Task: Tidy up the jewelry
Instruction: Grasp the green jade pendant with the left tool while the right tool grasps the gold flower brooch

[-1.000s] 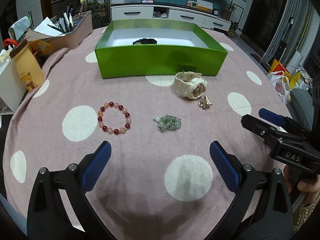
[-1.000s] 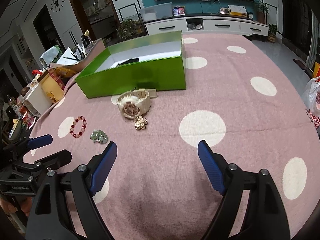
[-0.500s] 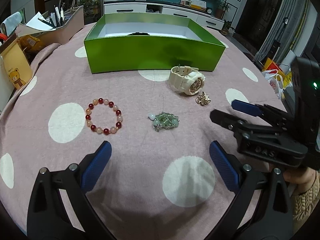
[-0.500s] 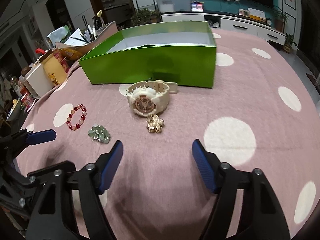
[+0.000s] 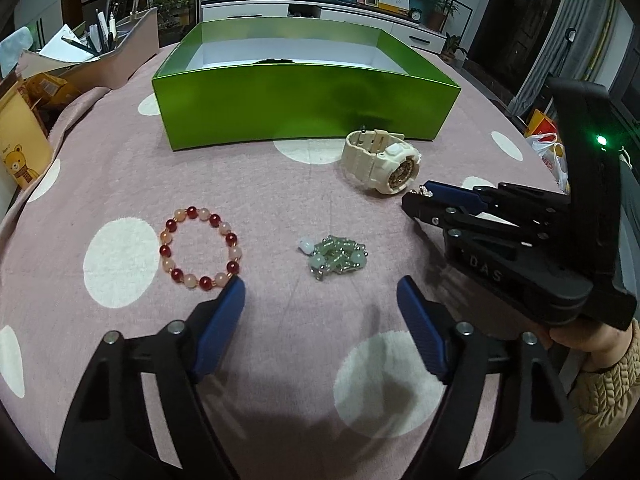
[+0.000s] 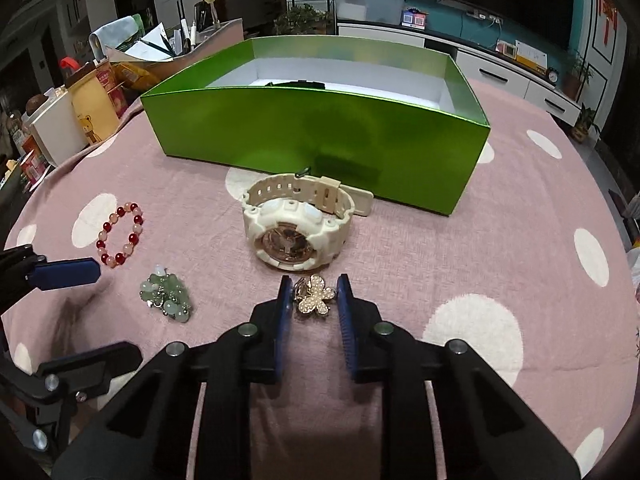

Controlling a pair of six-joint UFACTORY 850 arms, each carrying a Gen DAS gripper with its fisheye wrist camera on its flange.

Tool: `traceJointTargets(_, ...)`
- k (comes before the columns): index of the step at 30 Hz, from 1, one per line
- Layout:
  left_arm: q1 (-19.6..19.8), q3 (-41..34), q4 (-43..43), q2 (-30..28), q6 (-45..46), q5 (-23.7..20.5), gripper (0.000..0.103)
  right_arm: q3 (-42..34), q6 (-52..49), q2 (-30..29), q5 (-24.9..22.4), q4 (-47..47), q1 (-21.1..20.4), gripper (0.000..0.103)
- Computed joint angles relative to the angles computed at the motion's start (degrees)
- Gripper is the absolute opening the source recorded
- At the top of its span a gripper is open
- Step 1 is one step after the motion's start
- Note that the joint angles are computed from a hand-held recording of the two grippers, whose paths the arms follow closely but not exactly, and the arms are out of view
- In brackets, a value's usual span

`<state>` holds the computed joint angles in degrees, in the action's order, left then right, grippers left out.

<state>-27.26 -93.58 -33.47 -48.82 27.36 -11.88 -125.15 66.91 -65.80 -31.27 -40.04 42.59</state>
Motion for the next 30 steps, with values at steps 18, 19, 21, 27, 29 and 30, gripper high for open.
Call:
traceJointTargets(18, -1.2, -6.2, 10.6, -4.5, -8.7, -0.9, 0.028, 21.7, 35.1, 12.8, 8.1, -25.1, 0.1, 0.022)
traceJointTargets(19, -1.2, -6.1, 10.3, -4.5, -8.2, -0.8, 0.022, 21.8, 35.6, 12.8, 8.2, -25.5, 0.1, 0.022)
traceJointTargets(21, -0.9, -5.5, 5.8, -4.1, -4.0, -0.8, 0.016, 22.1, 36.5, 13.0, 8.4, -26.3, 0.2, 0.022)
traceJointTargets(27, -0.7, -3.2, -4.6, -2.2, 6.4, 0.0, 0.014, 23.0, 38.4, 13.6, 8.5, -27.7, 0.4, 0.022)
traceJointTargets(29, -0.3, -2.2, -10.7, -1.2, 11.9, -0.2, 0.014, 23.2, 39.0, 13.8, 8.4, -28.1, 0.4, 0.022)
traceJointTargets(30, -0.2, -1.7, -13.0, -0.7, 13.9, -0.2, 0.014, 23.5, 39.5, 14.0, 8.4, -28.5, 0.4, 0.022)
